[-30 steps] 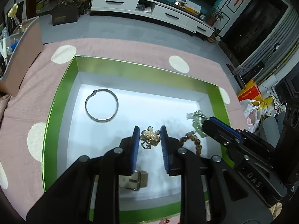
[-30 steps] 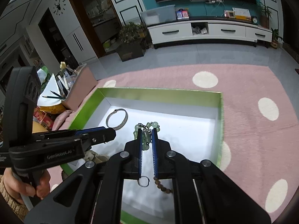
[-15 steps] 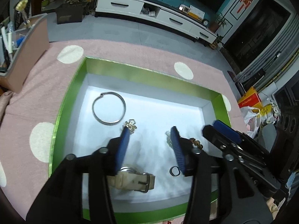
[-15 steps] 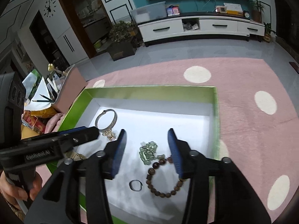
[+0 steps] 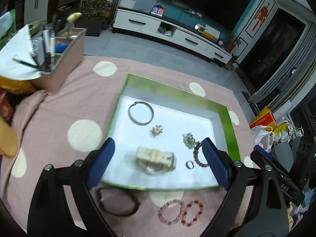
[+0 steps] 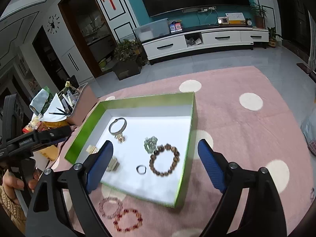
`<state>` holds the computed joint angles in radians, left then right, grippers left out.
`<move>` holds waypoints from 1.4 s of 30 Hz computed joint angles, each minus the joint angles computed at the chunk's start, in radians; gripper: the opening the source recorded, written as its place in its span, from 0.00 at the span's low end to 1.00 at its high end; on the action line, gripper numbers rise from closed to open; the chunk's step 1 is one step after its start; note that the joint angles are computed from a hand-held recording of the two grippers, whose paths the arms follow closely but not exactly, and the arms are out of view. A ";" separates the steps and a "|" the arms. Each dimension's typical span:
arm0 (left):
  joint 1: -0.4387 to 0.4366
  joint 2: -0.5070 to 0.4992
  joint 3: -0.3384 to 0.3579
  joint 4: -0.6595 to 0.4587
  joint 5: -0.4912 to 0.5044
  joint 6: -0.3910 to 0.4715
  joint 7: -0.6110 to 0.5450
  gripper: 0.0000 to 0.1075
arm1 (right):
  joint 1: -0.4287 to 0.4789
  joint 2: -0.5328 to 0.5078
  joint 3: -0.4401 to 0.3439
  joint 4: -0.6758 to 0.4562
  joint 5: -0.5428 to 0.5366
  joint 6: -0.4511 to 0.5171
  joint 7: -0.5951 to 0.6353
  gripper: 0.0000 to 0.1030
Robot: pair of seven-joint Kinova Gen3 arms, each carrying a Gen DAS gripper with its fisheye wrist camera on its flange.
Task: Organize jewelry
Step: 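Withdraw both open tools from the box toward the remaining jewelry, then grasp the rhinestone ring with the left tool while the right tool grasps the red-orange bead bracelet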
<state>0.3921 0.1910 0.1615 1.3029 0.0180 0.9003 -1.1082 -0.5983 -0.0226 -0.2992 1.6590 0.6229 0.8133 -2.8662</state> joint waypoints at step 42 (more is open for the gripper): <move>0.060 -0.297 0.208 0.542 -0.412 -0.019 0.400 0.90 | -0.331 0.065 -0.119 0.088 0.121 0.250 -0.253 0.95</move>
<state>0.4519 -0.1061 0.3699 1.8450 -0.3945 0.8813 -0.7080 -0.9295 0.0423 -0.4185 1.7474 0.7436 1.0633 -3.1196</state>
